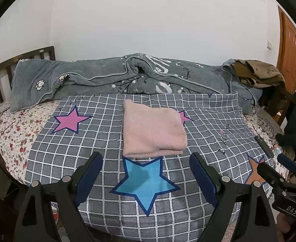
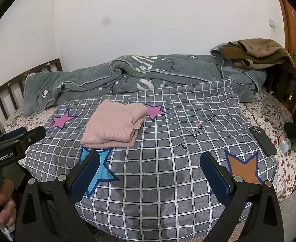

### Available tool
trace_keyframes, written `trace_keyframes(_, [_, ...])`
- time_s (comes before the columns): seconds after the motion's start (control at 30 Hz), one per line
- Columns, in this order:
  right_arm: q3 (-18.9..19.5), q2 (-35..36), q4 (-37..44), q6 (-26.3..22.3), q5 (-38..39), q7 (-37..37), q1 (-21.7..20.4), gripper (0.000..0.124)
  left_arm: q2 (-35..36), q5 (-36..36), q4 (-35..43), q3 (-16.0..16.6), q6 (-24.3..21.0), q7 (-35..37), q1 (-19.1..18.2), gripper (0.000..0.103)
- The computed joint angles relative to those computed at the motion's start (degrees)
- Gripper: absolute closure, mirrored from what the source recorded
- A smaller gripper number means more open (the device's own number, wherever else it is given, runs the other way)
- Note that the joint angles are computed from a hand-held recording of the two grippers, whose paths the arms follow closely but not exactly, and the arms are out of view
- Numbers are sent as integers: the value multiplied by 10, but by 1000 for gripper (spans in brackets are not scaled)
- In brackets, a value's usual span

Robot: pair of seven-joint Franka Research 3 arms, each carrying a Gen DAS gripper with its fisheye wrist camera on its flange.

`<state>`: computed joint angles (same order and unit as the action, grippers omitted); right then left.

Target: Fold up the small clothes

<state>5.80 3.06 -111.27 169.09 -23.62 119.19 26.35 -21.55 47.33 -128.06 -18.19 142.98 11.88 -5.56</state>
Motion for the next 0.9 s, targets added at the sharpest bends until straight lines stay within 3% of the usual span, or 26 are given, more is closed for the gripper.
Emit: trace_keyframes(0.9, [5,-8,-5,-1,-8,14,-4,26,-2,4,0,-1,-2,-5,-1,15])
